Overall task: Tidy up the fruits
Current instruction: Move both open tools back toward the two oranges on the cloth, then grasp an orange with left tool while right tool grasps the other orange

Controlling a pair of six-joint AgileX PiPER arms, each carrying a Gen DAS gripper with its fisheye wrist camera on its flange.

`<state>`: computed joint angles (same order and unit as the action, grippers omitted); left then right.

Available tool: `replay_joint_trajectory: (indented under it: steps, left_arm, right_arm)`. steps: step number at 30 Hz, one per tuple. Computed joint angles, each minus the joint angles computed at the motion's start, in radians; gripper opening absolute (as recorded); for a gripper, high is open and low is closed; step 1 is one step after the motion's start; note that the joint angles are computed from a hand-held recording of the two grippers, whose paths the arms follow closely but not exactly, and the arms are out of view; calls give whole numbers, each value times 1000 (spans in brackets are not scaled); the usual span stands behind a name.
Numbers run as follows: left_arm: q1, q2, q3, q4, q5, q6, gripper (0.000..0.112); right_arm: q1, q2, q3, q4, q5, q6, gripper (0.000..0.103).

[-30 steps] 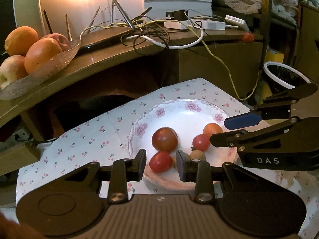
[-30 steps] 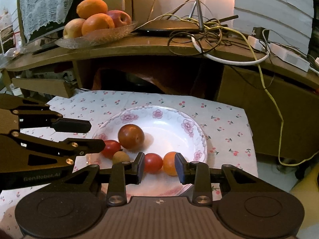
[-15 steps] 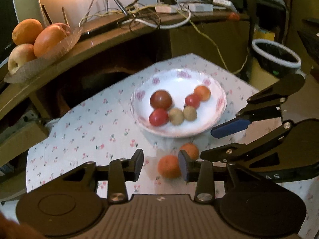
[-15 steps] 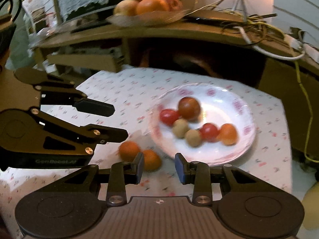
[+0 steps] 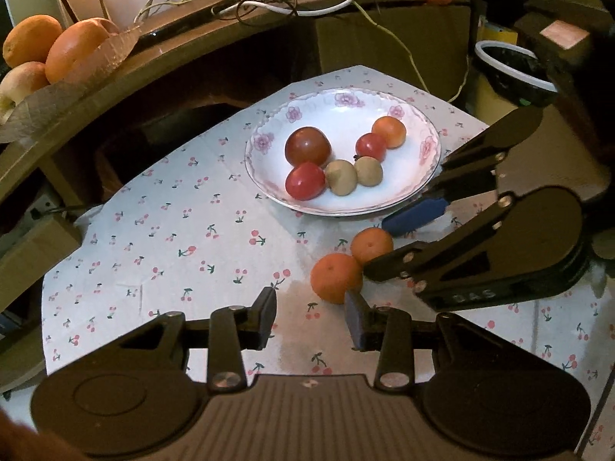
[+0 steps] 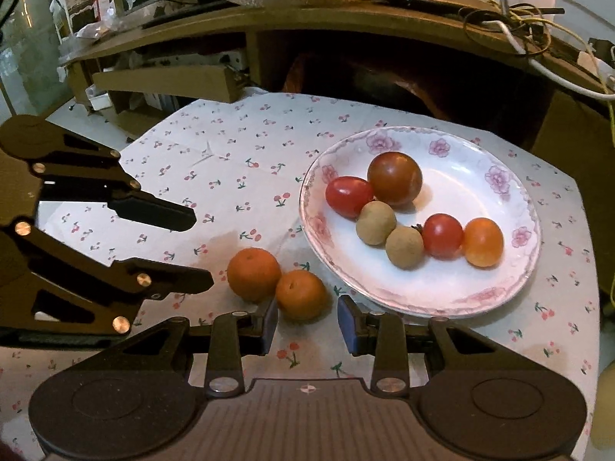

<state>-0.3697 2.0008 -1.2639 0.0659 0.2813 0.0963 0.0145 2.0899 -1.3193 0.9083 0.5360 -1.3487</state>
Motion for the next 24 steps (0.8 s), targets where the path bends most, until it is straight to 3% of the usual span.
replay_joint_trajectory:
  steps: [12, 16, 21, 24]
  left_arm:
    - [0, 66, -60, -117, -7, 113, 45]
    - [8, 94, -88, -289, 1, 249, 46]
    - [-21, 148, -143, -126, 12, 74, 46]
    - [-17, 150, -148, -148, 13, 67, 46]
  right_arm:
    - [0, 26, -58, -88, 45, 116, 29]
    - [-30, 4, -37, -91, 54, 118, 29]
    - [-57, 1, -29, -105, 53, 127, 29]
    - [-70, -1, -23, -101, 54, 114, 29]
